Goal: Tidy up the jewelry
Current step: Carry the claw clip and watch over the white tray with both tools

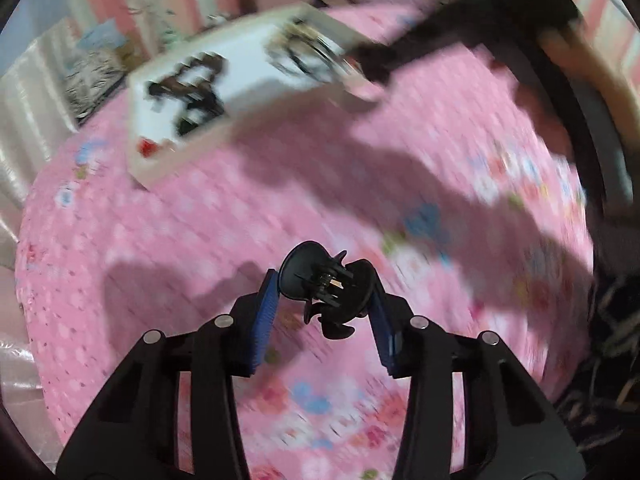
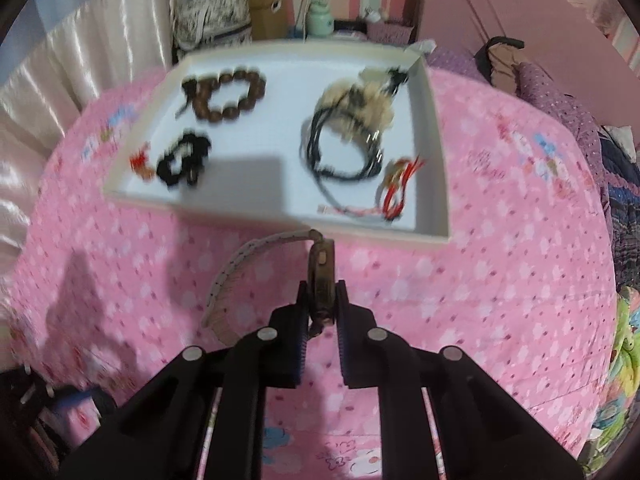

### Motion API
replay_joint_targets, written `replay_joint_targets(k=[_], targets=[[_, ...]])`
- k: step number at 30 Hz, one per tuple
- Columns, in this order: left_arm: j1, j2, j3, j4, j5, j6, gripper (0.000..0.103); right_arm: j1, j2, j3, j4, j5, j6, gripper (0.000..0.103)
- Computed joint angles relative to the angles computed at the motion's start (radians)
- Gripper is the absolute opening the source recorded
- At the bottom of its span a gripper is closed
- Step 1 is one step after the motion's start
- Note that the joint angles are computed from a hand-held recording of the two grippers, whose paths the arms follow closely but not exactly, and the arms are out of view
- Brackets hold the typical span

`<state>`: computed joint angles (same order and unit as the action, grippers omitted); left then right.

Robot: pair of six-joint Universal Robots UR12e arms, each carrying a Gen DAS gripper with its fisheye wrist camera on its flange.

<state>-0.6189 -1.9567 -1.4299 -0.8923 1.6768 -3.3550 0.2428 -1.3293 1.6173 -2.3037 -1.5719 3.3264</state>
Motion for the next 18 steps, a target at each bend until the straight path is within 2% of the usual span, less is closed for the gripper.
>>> replay_joint_targets(k=[4,9,11,13,16,18], targets=[[0.047,-0.015,0.035,0.065,0.025,-0.093,0.043,-0.013,0.011,-0.020,-0.047,0.004,0.046,0.012],[0.096,-0.069,0.103,0.110,0.015,-0.179,0.043,-0.014,0.056,-0.067,-0.049,-0.057,0.090,0.012],[0.103,-0.112,0.145,0.116,0.027,-0.199,0.043,-0.015,0.077,-0.077,-0.068,-0.078,0.103,0.012],[0.100,-0.153,0.189,0.098,0.057,-0.203,0.043,-0.017,0.093,-0.085,-0.069,-0.086,0.107,0.012],[0.106,-0.198,0.238,0.053,0.060,-0.213,0.043,-0.026,0.113,-0.090,-0.060,-0.060,0.114,0.012],[0.105,-0.214,0.254,0.036,0.075,-0.219,0.043,-0.026,0.123,-0.087,-0.070,-0.070,0.114,0.012]])
